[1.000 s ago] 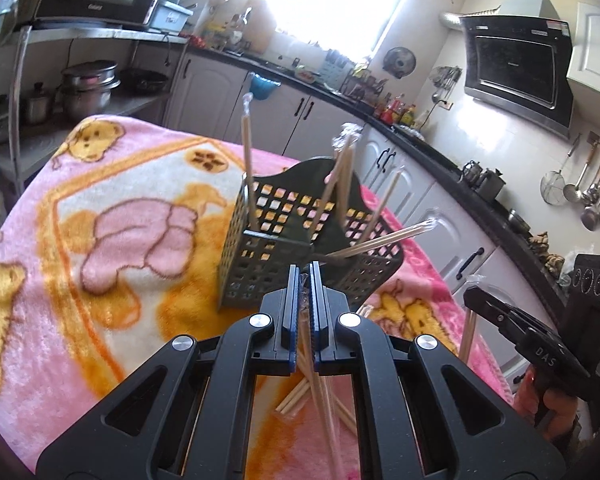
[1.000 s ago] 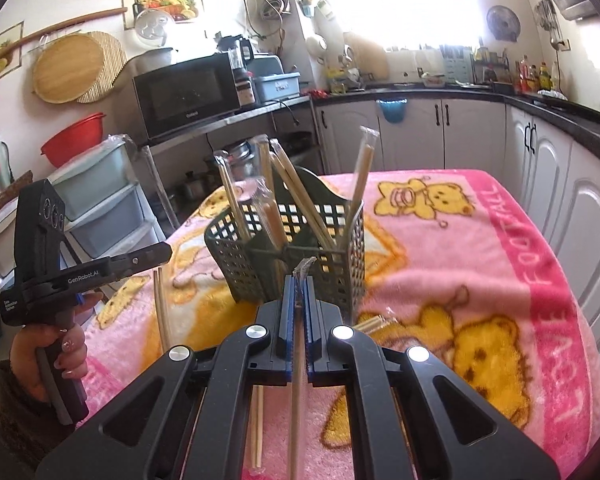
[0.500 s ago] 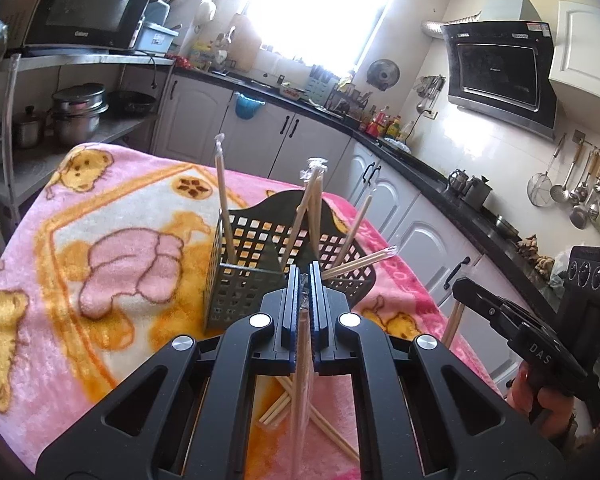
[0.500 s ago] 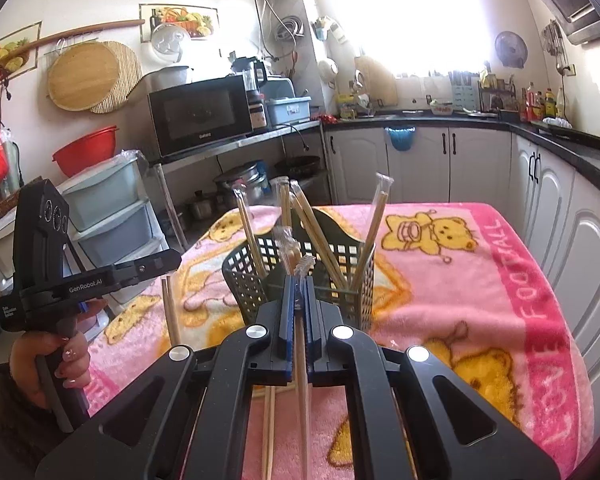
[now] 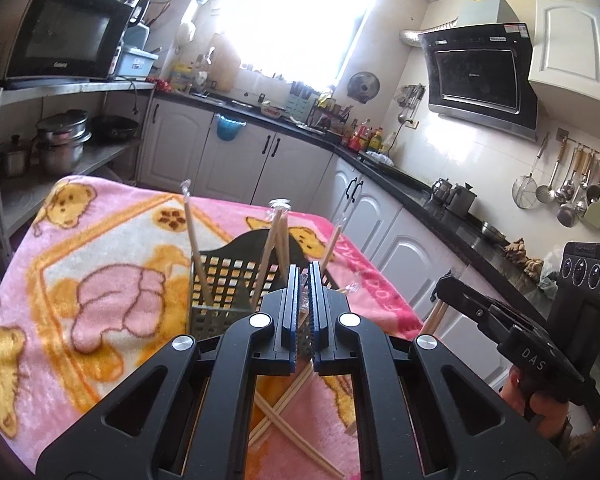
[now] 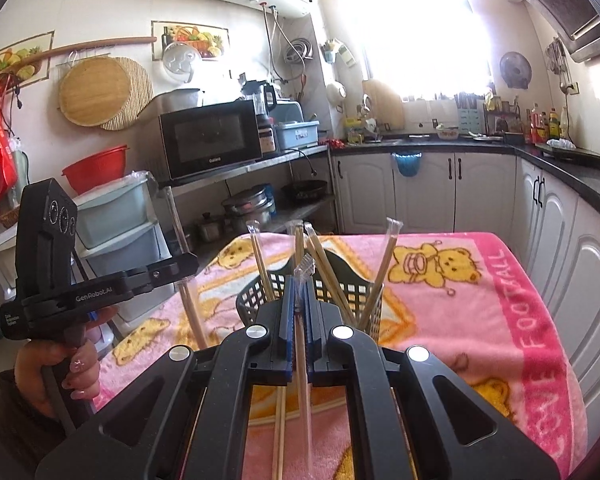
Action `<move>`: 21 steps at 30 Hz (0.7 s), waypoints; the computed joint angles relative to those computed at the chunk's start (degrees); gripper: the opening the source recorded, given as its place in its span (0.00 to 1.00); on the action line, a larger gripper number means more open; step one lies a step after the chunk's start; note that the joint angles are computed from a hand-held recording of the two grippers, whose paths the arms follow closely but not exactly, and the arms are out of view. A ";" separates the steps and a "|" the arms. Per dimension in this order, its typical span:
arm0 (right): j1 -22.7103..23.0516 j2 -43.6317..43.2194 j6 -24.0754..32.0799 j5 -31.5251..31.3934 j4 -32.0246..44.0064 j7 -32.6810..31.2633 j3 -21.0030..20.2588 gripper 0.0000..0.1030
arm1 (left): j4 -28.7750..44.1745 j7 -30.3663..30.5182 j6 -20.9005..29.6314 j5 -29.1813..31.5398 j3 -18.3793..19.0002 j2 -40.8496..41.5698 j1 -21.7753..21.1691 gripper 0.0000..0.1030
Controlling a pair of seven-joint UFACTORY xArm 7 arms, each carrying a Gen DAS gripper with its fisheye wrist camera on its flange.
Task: Organize utensils
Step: 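Lift the held chopsticks with both tools and carry them above the basket, then lower the held chopsticks toward the basket with both tools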
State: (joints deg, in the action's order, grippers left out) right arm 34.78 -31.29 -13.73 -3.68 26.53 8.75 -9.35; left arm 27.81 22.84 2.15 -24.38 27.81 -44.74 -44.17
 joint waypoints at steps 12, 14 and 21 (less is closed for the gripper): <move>-0.82 -0.16 -1.80 -0.85 1.35 0.52 0.05 0.04 | 3.77 1.15 -1.52 0.69 1.69 0.35 -5.06 0.02; -1.24 -0.23 -2.00 -1.12 1.52 0.64 0.19 0.04 | 4.43 1.29 -1.62 0.91 1.98 0.36 -5.85 0.02; -2.57 0.02 -2.69 -1.84 2.80 1.05 0.33 0.04 | 7.33 1.58 -2.70 1.97 2.35 1.74 -7.27 0.02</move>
State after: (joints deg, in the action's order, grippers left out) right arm 32.21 -31.27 -16.42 -5.52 29.34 9.80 -9.02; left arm 35.13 24.42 -0.55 -22.41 30.16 -43.00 -51.44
